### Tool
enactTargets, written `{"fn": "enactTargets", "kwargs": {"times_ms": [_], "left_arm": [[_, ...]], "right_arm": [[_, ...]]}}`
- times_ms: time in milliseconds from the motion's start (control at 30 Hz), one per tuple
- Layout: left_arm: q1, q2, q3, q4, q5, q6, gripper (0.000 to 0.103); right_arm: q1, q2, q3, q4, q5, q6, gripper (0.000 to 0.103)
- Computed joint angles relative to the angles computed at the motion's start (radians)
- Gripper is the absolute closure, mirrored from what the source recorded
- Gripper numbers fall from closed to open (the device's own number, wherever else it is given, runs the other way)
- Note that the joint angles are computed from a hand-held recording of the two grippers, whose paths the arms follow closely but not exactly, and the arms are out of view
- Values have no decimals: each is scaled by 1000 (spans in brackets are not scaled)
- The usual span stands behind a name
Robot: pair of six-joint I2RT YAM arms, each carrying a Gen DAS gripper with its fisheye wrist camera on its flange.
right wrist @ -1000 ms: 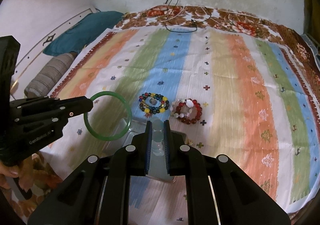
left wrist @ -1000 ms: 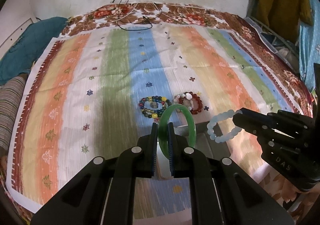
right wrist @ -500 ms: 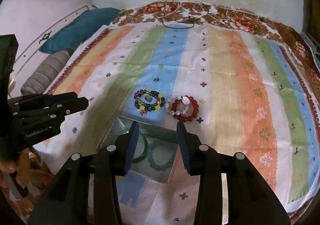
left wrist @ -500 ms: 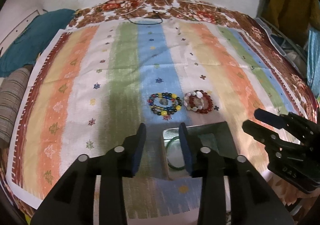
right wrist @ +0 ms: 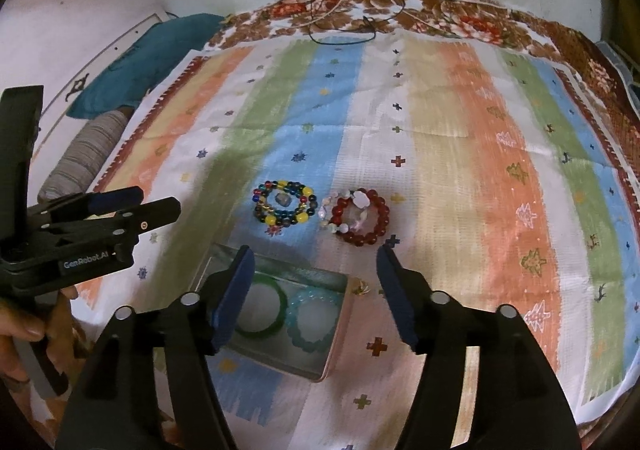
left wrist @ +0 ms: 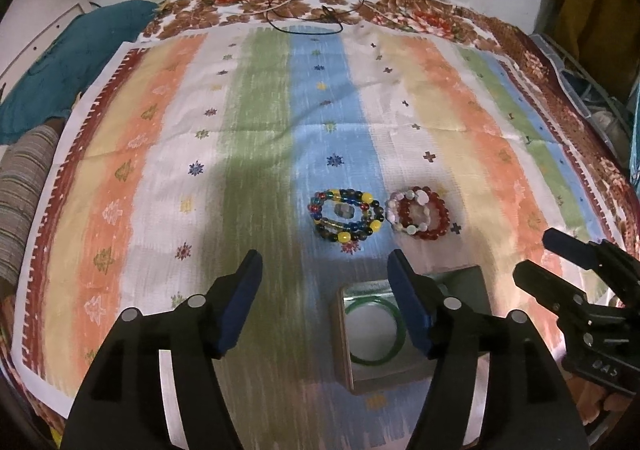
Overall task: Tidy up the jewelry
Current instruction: 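Open the left tool over the tin while the right tool releases the blue bracelet inside, then move the left tool to the multicolour bracelet while the right approaches the pink-white bracelet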
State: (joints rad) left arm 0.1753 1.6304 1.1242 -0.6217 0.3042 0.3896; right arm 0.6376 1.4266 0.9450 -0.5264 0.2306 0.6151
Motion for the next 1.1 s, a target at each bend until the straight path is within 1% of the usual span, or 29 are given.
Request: {"fn": "enactTargets", "kwargs": {"times_ms": [167, 267, 367, 733, 933, 1100], "left_arm": [[-21, 59, 37, 7, -38, -6, 36], [-25, 100, 74, 2, -45, -19, 36], [-33, 141, 111, -9, -46, -34, 35], [-64, 250, 197, -26, -66, -64, 34], [-83, 294, 228, -24, -87, -71, 34], [-92, 341, 265, -24, -100, -77, 34]], "right_arm": [[-30, 51, 35, 0, -16, -24, 31], [-53, 76, 49, 8, -37, -49, 28], [-70, 104, 63, 13, -39, -69, 22], [-133, 208, 124, 15, -66, -112, 22], [-154, 261, 145, 20, -97, -121, 22], [-162, 294, 166, 19, -99, -128, 22]]}}
